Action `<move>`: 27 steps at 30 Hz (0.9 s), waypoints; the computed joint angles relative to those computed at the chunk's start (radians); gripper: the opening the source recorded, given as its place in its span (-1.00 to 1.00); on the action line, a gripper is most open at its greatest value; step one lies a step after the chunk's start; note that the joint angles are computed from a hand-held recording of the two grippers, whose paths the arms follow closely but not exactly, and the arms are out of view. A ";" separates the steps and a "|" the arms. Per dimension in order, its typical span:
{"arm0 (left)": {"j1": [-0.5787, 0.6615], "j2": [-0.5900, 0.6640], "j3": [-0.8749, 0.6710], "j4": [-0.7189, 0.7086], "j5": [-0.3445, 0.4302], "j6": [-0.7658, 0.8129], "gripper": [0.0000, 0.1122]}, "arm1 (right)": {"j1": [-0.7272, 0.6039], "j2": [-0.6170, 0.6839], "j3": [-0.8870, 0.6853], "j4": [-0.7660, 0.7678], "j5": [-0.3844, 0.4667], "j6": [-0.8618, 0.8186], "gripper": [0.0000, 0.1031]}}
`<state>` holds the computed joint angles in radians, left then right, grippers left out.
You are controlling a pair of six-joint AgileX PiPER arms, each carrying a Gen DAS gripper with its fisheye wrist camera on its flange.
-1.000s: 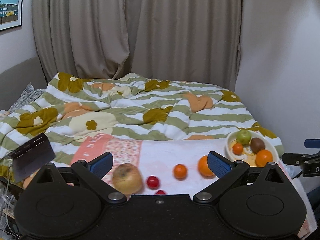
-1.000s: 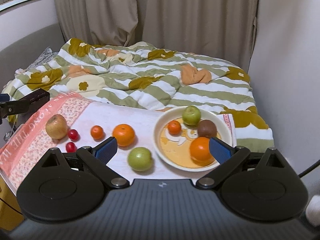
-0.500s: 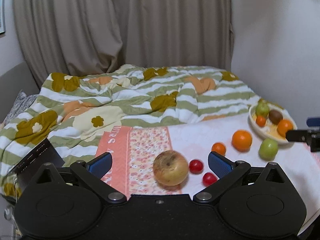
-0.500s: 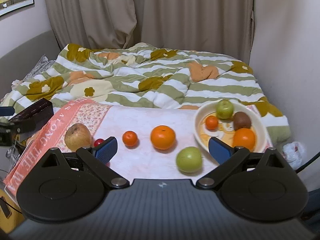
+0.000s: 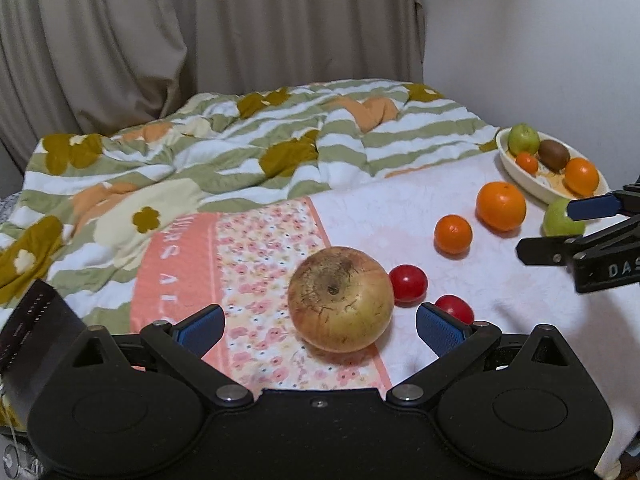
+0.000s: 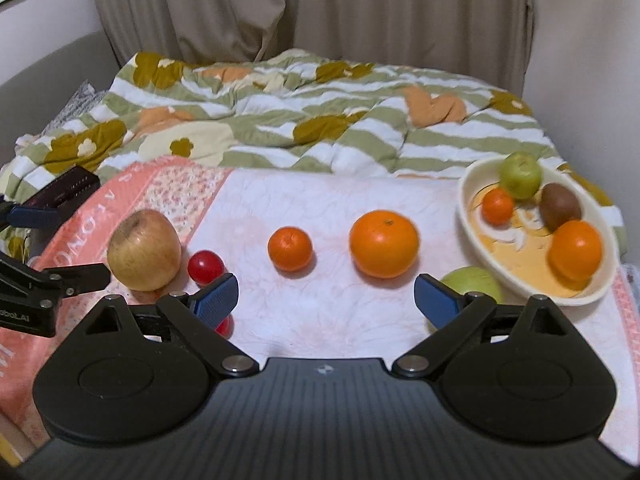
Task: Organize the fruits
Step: 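Close the left tool around the large yellow-red apple while the right tool grasps the mandarin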
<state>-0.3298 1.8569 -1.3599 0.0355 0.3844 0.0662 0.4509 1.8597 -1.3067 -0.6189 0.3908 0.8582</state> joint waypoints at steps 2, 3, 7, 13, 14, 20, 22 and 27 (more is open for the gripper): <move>-0.003 0.036 -0.025 0.004 -0.005 -0.004 0.84 | -0.012 0.041 -0.028 0.061 -0.016 -0.069 0.99; -0.005 0.050 -0.037 0.011 -0.004 -0.012 0.83 | -0.020 0.060 -0.042 0.098 -0.024 -0.109 0.97; -0.007 0.097 -0.084 -0.003 0.009 -0.017 0.80 | -0.043 0.122 -0.092 0.231 -0.050 -0.252 0.83; -0.015 0.136 -0.135 -0.017 0.047 -0.028 0.63 | -0.060 0.175 -0.153 0.382 -0.056 -0.419 0.66; -0.017 0.140 -0.142 -0.015 0.054 -0.034 0.62 | -0.062 0.181 -0.161 0.402 -0.056 -0.445 0.65; -0.022 0.152 -0.162 -0.011 0.077 -0.051 0.40 | -0.069 0.218 -0.220 0.475 -0.036 -0.547 0.56; -0.022 0.153 -0.163 -0.012 0.075 -0.050 0.40 | -0.072 0.230 -0.240 0.502 -0.027 -0.580 0.53; -0.023 0.149 -0.159 -0.004 0.075 -0.083 0.39 | -0.066 0.257 -0.282 0.476 -0.001 -0.577 0.50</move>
